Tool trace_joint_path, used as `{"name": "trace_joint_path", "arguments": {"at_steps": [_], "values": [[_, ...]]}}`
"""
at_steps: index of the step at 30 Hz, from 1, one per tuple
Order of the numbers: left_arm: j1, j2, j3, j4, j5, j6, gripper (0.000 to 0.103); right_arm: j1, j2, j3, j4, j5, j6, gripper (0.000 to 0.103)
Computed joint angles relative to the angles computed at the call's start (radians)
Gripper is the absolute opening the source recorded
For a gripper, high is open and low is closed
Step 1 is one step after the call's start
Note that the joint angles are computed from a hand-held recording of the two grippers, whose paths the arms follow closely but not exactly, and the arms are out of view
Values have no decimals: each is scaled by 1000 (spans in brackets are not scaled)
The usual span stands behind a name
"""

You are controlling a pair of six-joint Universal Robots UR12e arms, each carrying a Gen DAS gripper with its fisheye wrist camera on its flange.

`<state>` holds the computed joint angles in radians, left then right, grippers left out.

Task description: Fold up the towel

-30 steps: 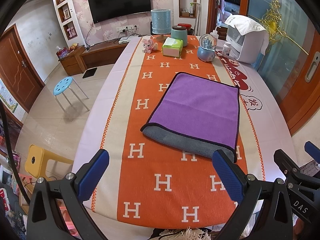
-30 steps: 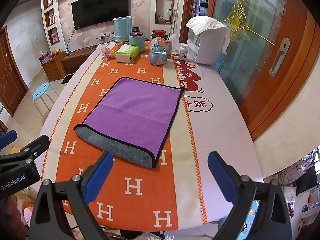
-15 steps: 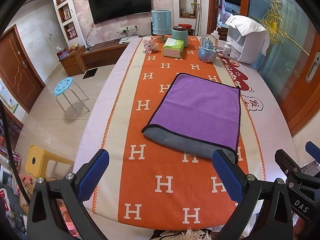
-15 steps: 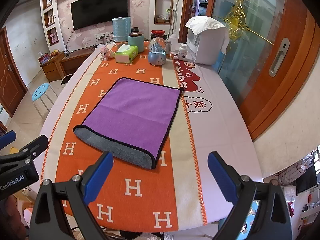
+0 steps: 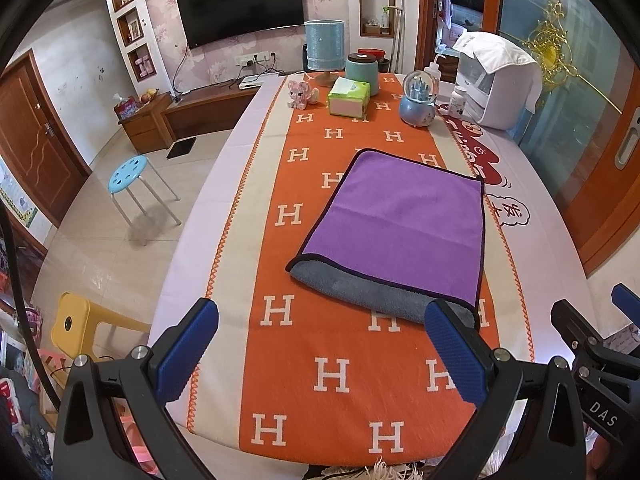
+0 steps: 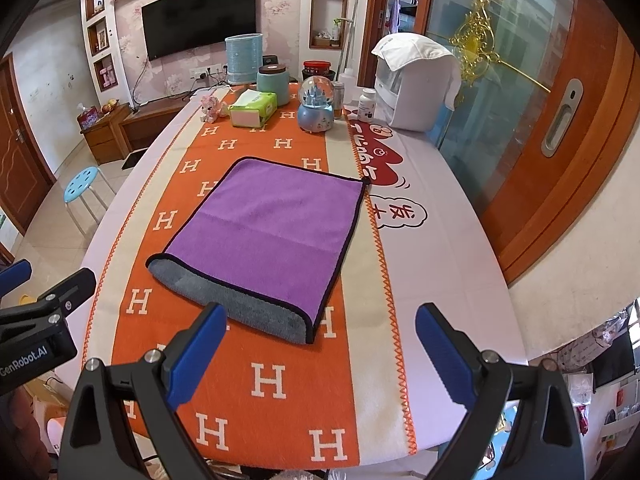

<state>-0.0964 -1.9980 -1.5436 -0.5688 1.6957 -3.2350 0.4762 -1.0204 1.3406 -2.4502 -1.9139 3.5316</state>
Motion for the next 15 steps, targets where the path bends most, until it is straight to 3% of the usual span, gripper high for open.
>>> {"name": "trace_joint_path", "arguments": {"at_steps": [15], "values": [[-1,0,1,-2,0,0,103,1,11,-18,14,6,3,96]]}}
